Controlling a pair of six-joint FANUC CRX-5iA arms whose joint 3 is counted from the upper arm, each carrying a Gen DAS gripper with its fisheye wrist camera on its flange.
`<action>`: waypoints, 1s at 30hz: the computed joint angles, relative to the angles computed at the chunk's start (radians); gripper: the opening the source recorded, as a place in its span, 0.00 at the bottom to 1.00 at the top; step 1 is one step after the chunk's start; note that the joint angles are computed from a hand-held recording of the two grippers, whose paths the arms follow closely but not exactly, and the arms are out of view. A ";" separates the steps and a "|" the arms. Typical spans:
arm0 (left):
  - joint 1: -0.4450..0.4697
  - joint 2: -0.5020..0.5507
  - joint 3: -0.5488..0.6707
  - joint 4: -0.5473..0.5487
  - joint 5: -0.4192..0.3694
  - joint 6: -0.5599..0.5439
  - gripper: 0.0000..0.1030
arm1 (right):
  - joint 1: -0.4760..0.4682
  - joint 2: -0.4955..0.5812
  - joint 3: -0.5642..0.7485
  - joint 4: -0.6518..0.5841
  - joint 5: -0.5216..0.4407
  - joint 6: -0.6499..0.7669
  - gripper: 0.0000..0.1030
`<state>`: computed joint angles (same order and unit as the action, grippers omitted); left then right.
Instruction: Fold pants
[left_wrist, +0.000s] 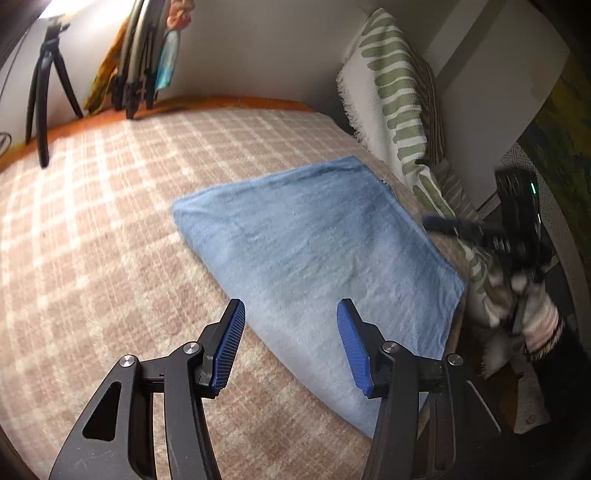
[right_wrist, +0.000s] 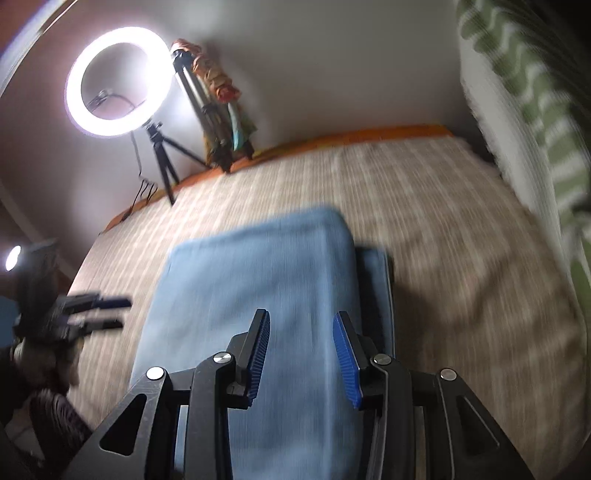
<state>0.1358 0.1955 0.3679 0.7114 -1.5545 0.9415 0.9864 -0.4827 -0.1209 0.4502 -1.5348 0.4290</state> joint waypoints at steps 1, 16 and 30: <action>-0.001 0.001 -0.002 0.001 -0.004 0.002 0.49 | 0.043 -0.020 -0.019 -0.002 -0.039 -0.033 0.37; -0.009 0.027 -0.035 0.037 -0.060 0.105 0.52 | 0.025 -0.145 -0.087 -0.015 -0.026 -0.077 0.88; -0.017 0.051 -0.099 0.120 -0.023 0.144 0.61 | -0.525 -0.042 -0.069 -0.460 0.321 0.342 0.95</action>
